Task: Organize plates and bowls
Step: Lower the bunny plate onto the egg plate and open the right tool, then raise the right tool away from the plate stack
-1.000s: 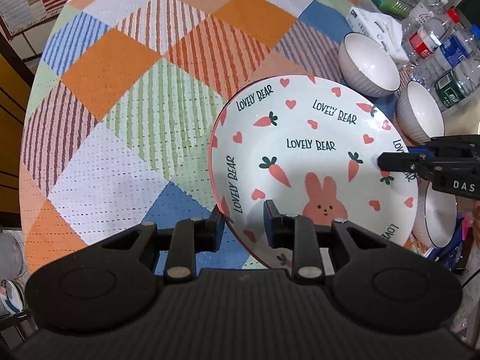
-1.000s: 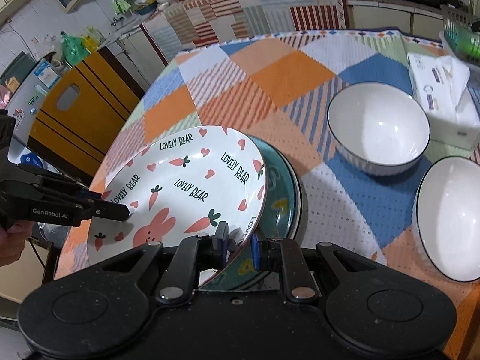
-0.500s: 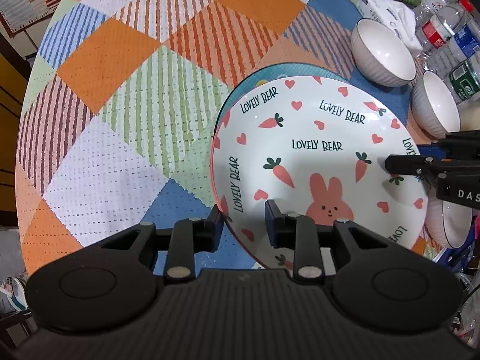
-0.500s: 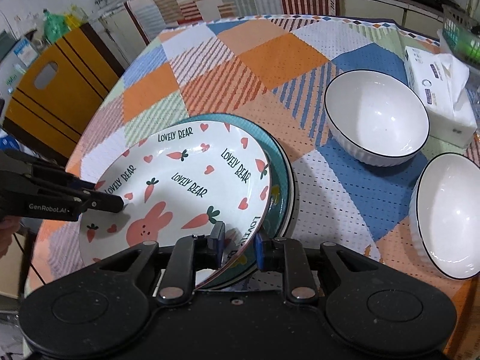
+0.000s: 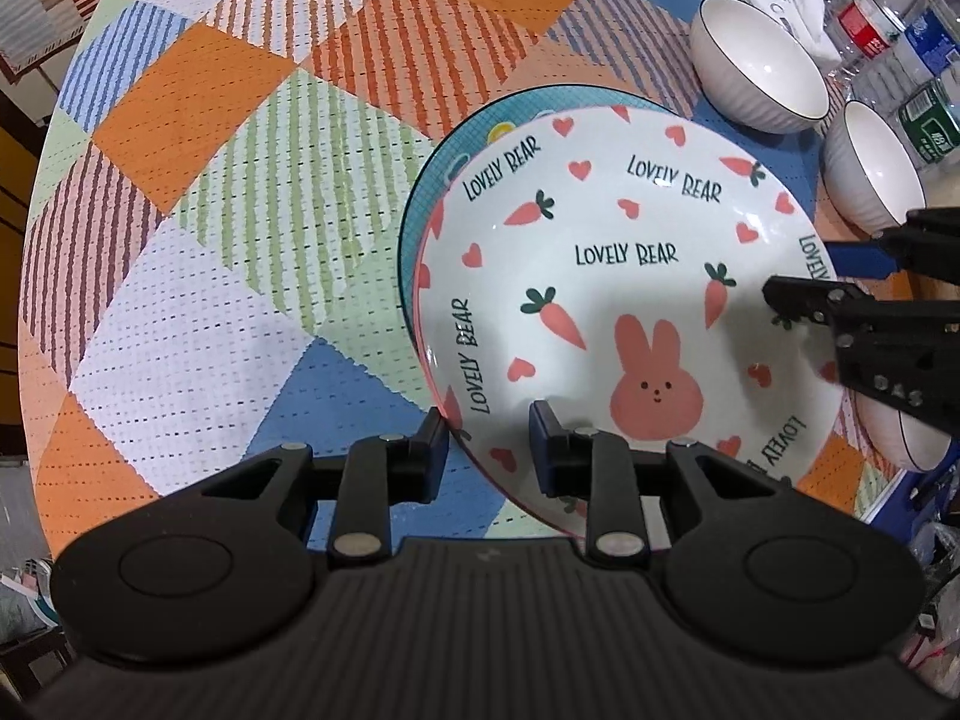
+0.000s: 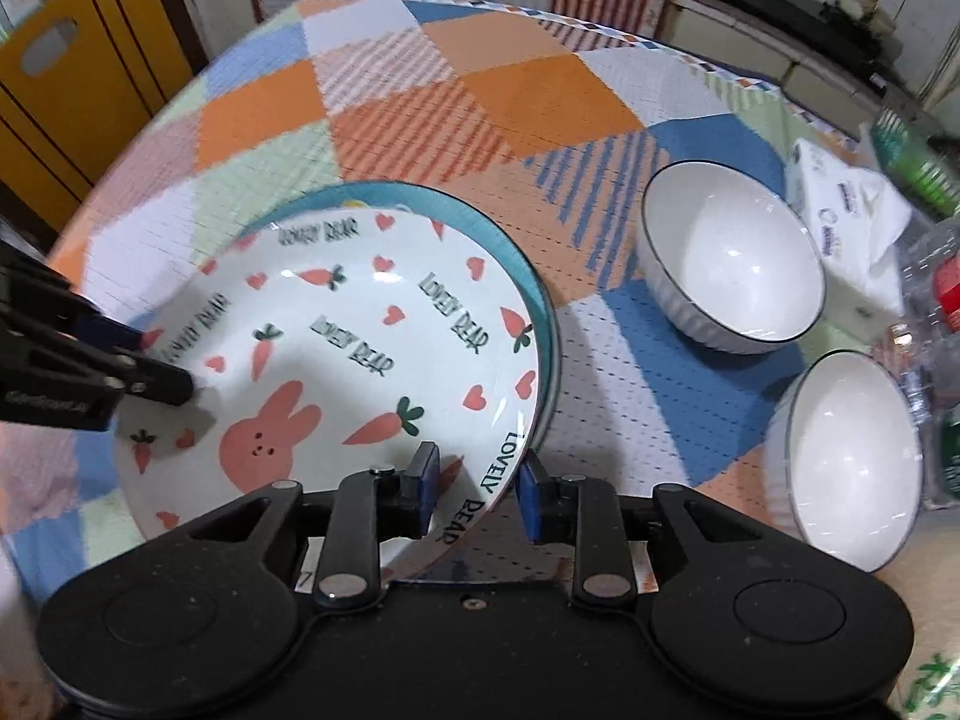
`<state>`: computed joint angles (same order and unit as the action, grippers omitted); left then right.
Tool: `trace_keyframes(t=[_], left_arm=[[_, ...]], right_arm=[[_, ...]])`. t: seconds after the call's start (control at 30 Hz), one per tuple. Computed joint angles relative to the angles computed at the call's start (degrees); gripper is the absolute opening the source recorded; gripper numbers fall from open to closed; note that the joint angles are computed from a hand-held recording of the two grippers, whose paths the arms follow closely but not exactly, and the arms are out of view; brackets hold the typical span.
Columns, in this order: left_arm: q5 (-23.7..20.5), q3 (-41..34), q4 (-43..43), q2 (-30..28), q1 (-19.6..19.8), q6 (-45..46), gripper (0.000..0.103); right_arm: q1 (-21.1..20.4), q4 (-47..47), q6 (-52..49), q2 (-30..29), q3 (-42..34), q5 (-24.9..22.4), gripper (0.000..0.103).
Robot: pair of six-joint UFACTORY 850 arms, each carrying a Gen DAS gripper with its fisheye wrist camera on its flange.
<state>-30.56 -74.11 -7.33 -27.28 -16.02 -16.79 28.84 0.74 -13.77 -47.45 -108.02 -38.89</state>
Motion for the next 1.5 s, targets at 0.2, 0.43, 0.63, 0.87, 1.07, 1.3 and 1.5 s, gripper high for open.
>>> trace_keyframes(t=[0.2,0.43,0.63,0.87,1.07,1.3,1.5], left_arm=[[-0.2,-0.4,2.9,-0.3,-0.5,-2.8,0.027],[0.5,0.7,3.2,1.1,-1.1,-2.9,0.026],[0.2,1.6,4.6,4.2,-2.7,-3.2,0.028],[-1.3,2.2,7.2,8.1,-5.5,-5.9,0.042],[-1.4,2.4,10.0,10.7,-8.4,-7.8,0.055],[-0.7,1.5,15.7,11.8,-13.0,-11.9,0.070],[1.1,0.4,17.5,10.6,-15.8,-13.8,0.074]], right_arm=[[3.0,-16.6,9.7,-0.9,-0.2,1.3,0.035],[3.5,-22.6,13.1,0.4,3.4,7.0,0.034],[1.1,-8.0,5.5,7.4,11.5,15.6,0.034],[-2.0,10.5,-8.3,16.2,20.6,20.8,0.035],[-4.1,13.9,-9.8,23.0,27.1,23.0,0.040],[-6.0,17.6,-11.4,29.3,33.8,25.3,0.054],[-7.6,24.3,-17.0,33.5,39.4,27.2,0.055]])
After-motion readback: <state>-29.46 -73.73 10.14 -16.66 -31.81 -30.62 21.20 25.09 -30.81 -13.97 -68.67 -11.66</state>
